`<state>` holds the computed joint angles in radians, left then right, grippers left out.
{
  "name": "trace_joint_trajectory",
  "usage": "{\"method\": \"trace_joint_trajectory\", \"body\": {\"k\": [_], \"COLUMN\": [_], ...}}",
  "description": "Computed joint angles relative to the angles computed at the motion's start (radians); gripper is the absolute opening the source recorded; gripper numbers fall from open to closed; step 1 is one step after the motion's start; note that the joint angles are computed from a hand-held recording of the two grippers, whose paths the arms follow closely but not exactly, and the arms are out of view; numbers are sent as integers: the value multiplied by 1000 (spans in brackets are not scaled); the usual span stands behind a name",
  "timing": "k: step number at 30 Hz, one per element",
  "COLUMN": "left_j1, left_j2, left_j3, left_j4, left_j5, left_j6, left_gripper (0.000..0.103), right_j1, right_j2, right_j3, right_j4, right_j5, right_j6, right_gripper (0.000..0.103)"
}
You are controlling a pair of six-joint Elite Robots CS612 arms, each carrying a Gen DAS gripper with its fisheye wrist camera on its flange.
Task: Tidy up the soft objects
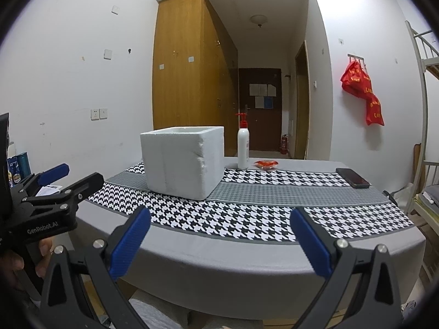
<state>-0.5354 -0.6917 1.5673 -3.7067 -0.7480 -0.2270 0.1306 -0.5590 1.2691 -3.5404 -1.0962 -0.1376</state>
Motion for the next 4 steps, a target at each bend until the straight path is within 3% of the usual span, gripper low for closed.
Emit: {"method": "trace_joint_trajectory", "body": {"k": [4], "left_j1": [1], "left_j2": [2], "left_j3": [0], "left_j4": [-8], "left_j5": [-8], "left_j6": [0], "left_gripper": [102], "right_j1": [1], "right_j2": [1], "right_j3": [-1], "right_j4": [0], "right_j5": [-3], "right_j6": [-2], "right_gripper": [103]}}
